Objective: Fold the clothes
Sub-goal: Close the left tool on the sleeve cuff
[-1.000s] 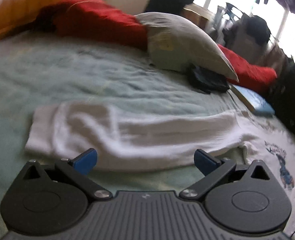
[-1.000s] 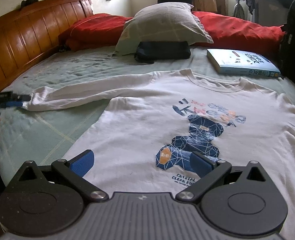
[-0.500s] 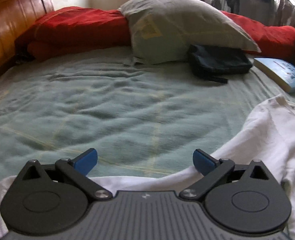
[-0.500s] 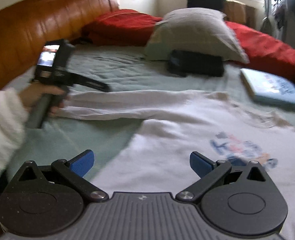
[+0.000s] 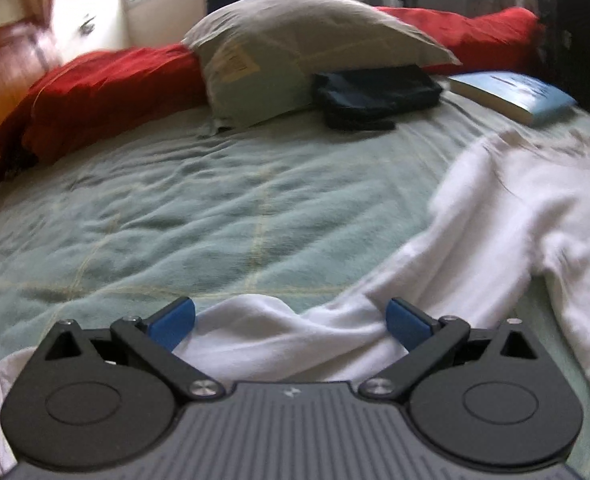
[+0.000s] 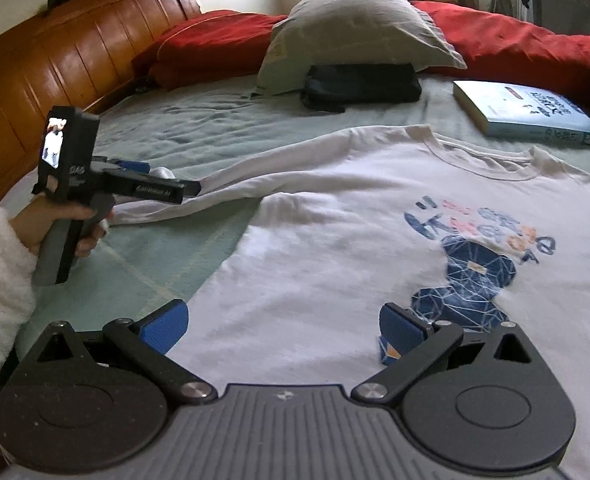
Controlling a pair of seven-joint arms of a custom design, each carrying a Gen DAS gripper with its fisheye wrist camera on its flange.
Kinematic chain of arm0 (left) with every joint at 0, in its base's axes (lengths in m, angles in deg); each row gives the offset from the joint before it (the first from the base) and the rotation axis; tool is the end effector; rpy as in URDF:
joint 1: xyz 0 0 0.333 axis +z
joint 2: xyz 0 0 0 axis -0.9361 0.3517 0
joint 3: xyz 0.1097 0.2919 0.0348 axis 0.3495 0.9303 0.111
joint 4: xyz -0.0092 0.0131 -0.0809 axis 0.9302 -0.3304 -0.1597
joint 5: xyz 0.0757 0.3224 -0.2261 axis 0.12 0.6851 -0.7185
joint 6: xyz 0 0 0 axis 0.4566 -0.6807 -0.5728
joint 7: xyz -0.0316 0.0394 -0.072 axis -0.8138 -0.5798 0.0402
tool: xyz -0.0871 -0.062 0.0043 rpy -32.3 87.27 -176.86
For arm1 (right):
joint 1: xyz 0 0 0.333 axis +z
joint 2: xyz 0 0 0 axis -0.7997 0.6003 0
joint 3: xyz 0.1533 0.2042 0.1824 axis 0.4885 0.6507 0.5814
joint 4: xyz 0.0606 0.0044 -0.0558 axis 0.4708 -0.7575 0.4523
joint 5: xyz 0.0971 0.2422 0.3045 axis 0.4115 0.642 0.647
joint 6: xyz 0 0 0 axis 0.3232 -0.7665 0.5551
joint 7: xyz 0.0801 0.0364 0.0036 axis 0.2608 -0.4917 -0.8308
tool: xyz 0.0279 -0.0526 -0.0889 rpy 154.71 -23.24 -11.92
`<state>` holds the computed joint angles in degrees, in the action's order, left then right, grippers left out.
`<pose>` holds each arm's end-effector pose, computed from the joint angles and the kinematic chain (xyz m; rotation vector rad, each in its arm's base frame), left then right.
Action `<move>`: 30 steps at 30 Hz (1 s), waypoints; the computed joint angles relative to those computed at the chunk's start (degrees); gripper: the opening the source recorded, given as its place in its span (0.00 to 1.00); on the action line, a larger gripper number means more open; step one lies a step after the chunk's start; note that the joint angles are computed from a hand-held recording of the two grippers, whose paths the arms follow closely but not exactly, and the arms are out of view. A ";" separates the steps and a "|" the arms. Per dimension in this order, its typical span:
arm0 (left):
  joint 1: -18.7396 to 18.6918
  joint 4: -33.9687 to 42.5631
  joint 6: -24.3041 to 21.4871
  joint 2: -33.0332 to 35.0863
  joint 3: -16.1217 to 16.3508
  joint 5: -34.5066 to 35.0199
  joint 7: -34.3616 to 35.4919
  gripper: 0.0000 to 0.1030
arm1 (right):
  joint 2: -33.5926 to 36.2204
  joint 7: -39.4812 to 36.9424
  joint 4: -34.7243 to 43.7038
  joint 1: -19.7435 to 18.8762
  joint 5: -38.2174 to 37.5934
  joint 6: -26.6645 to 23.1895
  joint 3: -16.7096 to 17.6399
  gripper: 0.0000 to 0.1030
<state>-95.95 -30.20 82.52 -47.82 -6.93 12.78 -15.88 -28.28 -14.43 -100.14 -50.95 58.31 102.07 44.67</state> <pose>0.6852 -0.3160 0.3532 -1.8129 1.5301 -0.4814 0.7007 0.1376 0.3890 -2.1419 0.9929 -0.1405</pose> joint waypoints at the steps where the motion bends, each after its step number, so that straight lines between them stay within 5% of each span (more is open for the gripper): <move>1: 0.15 -0.17 0.40 0.01 -0.22 -0.02 0.83 0.98 | -0.01 0.01 -0.12 0.14 -0.19 0.40 -0.08 1.00; 9: 1.23 -3.23 10.18 -3.02 2.78 5.33 -9.39 0.96 | -0.38 -1.87 -0.58 -0.37 1.06 0.47 0.56 1.00; 12: 3.73 0.60 8.05 -0.70 1.02 0.74 -5.18 0.96 | -0.53 -2.08 -0.73 -0.23 1.35 0.47 0.39 1.00; 16: 4.50 2.71 6.08 1.50 -0.59 -4.90 3.81 0.77 | -0.89 -2.89 -1.19 -0.44 2.04 0.50 0.33 1.00; 23: 0.51 -1.22 9.17 0.36 2.87 0.75 3.99 0.75 | -0.41 -3.01 -0.90 -0.44 2.46 0.02 0.13 1.00; 28: 0.90 -3.17 11.21 -0.91 2.37 4.02 7.03 0.75 | -0.52 -3.97 -1.29 -0.20 2.63 1.30 0.20 1.00; 30: 1.72 -3.82 12.72 -1.39 1.60 3.85 9.08 0.68 | -0.33 -3.41 -1.11 -0.09 2.32 1.15 0.10 1.00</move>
<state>-94.23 -34.02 95.25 -49.21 -5.33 16.63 -6.81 -28.61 -17.83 -101.25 -51.04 60.63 103.22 44.77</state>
